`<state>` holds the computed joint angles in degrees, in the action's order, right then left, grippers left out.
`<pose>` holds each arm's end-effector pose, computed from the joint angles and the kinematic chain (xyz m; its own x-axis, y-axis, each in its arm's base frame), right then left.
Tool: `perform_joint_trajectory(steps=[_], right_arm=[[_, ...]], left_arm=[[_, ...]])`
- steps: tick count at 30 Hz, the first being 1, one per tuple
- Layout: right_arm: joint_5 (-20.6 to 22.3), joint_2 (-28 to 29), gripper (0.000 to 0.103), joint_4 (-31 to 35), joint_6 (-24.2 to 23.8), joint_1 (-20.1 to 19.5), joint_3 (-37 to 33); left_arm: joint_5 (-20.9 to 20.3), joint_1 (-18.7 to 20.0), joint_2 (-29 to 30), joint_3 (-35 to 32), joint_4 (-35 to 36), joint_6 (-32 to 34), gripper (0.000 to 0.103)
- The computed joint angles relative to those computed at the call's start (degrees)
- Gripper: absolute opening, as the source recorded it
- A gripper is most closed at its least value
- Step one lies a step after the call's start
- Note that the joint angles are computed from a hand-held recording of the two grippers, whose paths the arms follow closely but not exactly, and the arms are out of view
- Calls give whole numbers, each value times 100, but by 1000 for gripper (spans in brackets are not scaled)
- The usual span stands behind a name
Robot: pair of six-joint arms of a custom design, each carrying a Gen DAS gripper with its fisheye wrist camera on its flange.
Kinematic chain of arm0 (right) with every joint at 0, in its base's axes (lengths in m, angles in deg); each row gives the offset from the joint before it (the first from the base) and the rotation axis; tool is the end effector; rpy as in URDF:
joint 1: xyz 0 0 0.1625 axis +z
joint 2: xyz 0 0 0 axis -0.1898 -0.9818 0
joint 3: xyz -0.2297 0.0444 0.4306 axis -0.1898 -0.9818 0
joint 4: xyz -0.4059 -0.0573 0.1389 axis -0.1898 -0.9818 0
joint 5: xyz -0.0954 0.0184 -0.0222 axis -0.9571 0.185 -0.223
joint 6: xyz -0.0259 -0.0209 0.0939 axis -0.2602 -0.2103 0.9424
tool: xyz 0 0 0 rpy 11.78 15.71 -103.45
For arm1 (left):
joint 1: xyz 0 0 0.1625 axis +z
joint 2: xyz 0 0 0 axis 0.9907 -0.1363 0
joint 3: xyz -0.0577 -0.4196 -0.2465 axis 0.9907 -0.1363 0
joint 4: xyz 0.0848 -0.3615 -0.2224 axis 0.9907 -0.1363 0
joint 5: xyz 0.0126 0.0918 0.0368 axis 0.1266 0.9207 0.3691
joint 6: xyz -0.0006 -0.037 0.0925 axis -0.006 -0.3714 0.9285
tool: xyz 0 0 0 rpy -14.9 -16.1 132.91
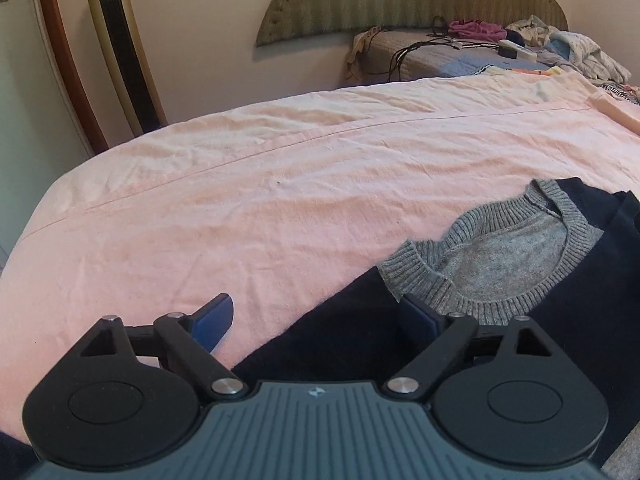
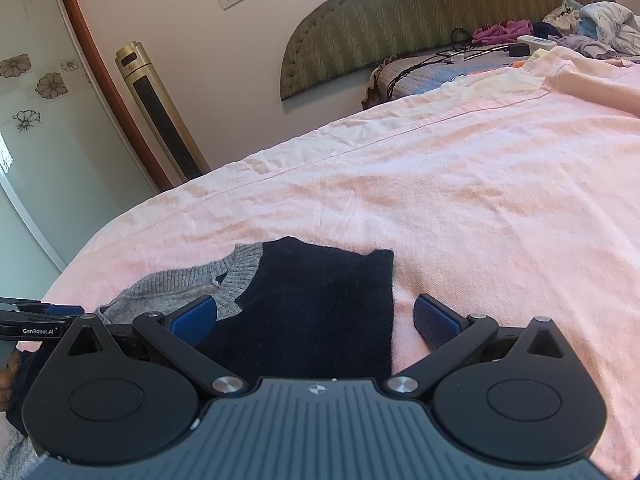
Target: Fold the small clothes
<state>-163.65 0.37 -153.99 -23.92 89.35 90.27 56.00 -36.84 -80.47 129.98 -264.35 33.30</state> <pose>0.0305 -0.5284 0.2159 -0.9173 -0.1525 0.3679 -0.3769 0.6311 -0.6780 -0.1809 -0.4934 0.1035 -0.6040 0.1226 -0.7875 0.6014 0.7186 -0.3493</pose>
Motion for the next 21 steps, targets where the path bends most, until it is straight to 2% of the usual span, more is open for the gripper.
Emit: perform_joint_trajectory(steps=[2,4,5,6,8,11,13,16,21], right_arm=[[10,3,103,1,11,-1,-2],[14,8,103,-3,19,0,-4],[14,8,103,-3,19,0,-4],[14,4,103,-3,15,-3,-2],[8,7,103,-6,14,1,-4],[14,3,103,-4,14,-4,-1],[21,4,103,-7,19,-7,-1],[29,4,103,-8,23,-11,0],[40,5,103,-1,39,-9,-6]], left_arm=[[-30,44,-27,-28,273,-101,86],[-65,43,19,11,64,37,69],[-145,33,15,18,-6,118,32],[-127,13,10,-18,134,74,4],[127,-66,115,-105,410,84,3],[380,-168,246,-95,146,293,2],[401,-171,213,-84,-93,345,2],[384,-124,122,-123,82,223,2],[425,-123,171,-73,-142,220,2]])
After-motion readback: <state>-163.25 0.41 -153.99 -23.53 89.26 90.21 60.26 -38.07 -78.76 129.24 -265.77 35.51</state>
